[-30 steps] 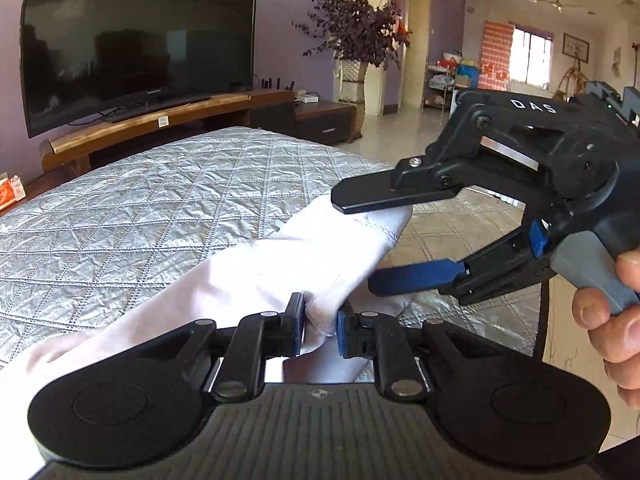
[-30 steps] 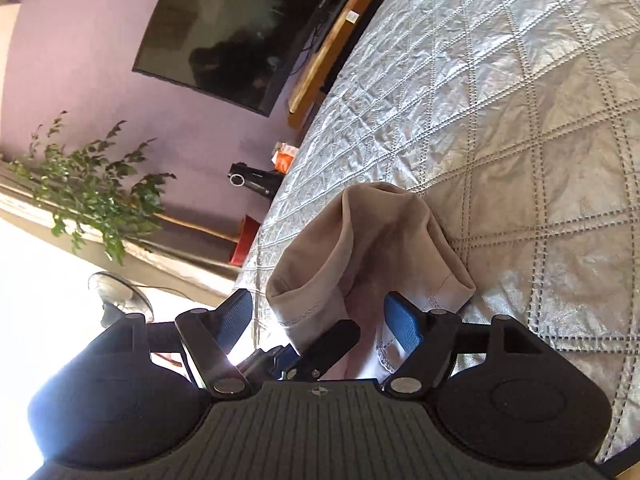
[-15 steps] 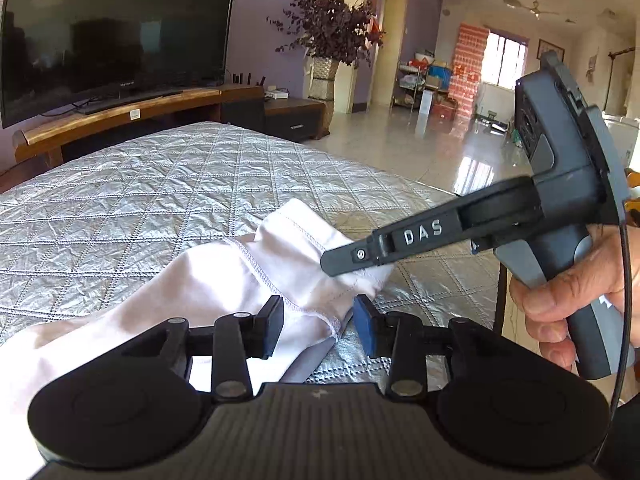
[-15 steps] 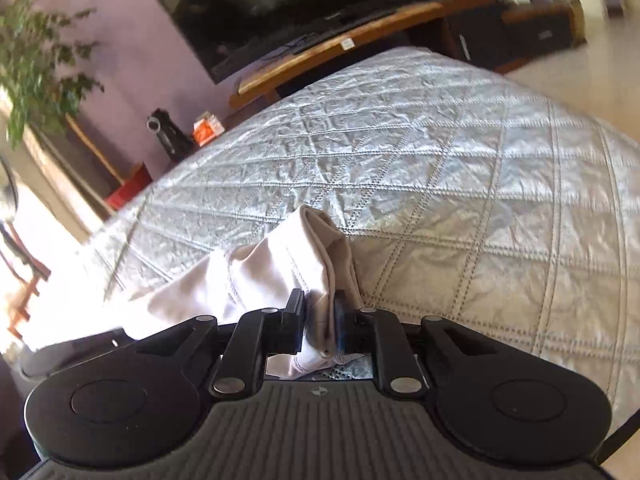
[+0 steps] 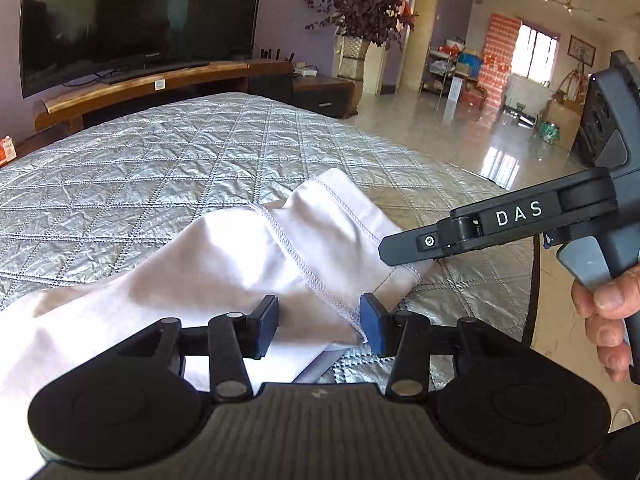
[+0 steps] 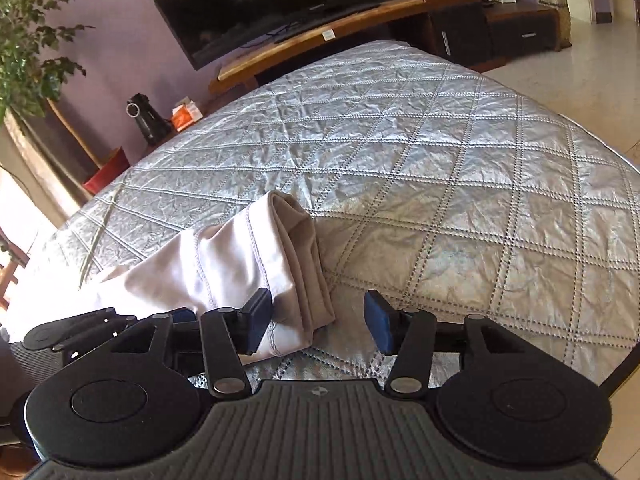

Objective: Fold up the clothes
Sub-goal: 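Lay the held sleeve across the shirt body with the right tool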

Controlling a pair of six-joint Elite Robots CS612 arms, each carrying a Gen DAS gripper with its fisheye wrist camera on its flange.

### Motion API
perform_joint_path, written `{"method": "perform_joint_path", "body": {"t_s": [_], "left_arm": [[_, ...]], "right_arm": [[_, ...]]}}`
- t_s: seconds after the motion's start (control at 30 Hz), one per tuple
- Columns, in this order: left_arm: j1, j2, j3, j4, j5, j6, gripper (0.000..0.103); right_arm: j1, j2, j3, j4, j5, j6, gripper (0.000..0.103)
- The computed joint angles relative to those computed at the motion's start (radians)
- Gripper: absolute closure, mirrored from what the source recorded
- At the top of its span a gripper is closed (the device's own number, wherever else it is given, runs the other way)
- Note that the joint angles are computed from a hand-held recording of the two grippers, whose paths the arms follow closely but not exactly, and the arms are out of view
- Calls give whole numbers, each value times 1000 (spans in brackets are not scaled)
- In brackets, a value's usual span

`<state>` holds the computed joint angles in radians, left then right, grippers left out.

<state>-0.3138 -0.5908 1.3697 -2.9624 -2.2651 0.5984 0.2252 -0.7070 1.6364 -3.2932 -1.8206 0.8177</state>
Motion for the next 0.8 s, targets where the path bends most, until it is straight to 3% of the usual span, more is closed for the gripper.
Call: {"method": "perform_joint_path", "body": {"t_s": [0.1,0.17,0.23,0.33,0.47,0.67,0.8], "left_arm": [[-2,-1,0,7,10,-9,58],[-2,0,-2,7,12,-19,56],[-4,0,1,-1,21,-23,55],[-5,2,2,-12,24,-29,55],[-4,3,3,-20,24,-37,54],[-5,1,6,-22,23,-49,54],[-4,2,6,-27,22,-49,54]], "right_arm": [[-2,13,-10,-24,18,-13,23],[-2,21,-26,-14,9,-27,26],[-6,29,-41,-12,30,-40,74],[-6,39,-47,-35,33,-21,75],[-39,41,4,-171,145,168,62],[-51,44,19,-207,205,252,60],[-55,53,-9,-171,212,236,78]]}}
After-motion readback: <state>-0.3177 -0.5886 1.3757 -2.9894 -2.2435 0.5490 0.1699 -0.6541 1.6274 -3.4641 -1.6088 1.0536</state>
